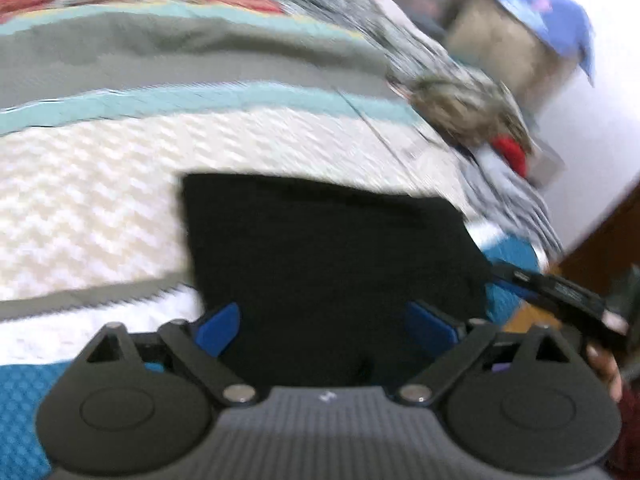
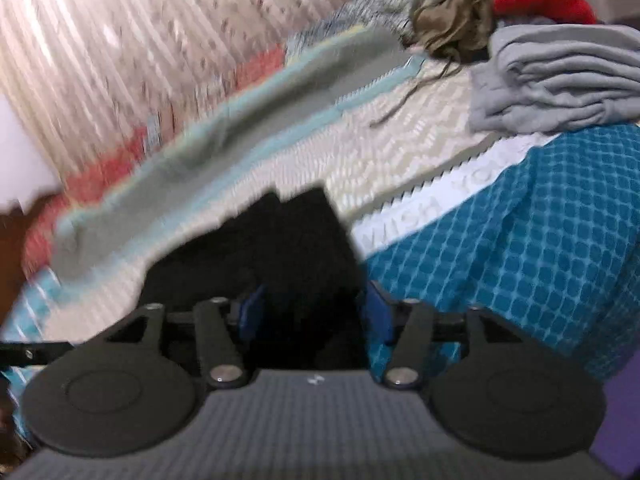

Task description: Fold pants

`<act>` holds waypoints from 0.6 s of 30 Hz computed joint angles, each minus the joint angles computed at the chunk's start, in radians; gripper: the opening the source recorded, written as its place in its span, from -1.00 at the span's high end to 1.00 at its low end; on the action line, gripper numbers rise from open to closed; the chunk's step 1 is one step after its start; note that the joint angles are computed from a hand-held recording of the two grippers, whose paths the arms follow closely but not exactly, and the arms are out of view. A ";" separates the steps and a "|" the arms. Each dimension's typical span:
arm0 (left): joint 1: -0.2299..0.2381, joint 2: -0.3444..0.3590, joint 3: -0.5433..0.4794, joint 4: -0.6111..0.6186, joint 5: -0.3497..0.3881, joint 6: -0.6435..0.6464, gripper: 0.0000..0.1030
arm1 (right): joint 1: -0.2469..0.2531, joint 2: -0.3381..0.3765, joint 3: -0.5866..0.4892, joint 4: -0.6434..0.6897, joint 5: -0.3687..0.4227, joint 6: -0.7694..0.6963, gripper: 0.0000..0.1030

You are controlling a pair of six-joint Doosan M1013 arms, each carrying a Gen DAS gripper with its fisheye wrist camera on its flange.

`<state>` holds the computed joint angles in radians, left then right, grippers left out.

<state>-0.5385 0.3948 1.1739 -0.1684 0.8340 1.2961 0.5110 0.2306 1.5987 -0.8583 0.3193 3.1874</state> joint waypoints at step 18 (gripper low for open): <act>0.069 0.056 0.004 -0.189 0.081 -0.177 -0.91 | 0.018 0.023 -0.076 -0.042 0.106 -0.090 -0.53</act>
<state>-0.4697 0.4509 1.1778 -0.3569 0.9151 1.1191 0.5286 0.2535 1.5224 -0.9007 0.4252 3.0971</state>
